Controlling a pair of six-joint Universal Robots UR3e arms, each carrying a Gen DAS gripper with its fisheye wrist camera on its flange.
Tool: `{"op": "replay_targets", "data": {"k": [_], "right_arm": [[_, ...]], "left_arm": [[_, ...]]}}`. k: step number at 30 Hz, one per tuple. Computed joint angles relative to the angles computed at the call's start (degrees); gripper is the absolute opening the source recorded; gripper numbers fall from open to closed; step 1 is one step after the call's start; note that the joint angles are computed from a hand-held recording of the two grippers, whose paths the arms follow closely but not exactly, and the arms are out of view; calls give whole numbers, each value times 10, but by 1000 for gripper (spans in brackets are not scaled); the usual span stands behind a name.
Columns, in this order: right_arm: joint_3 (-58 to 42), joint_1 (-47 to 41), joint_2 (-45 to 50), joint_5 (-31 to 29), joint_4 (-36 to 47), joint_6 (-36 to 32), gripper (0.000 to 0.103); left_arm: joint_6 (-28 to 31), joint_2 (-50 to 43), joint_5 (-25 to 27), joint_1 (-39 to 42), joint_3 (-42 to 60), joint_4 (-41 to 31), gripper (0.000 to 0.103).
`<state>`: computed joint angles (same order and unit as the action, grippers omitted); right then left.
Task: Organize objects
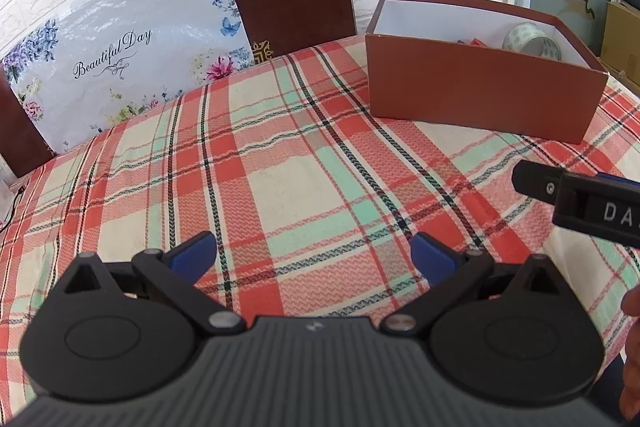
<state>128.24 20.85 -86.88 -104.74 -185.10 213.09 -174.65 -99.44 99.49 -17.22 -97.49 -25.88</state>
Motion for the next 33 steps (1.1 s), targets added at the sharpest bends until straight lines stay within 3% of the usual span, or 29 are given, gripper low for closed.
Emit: {"op": "replay_targets", "data": {"k": [33], "right_arm": [[-3,10,3,-8,-3,-6,103]], "left_arm": [[3,9,-14,8,-6,-8,103]]}}
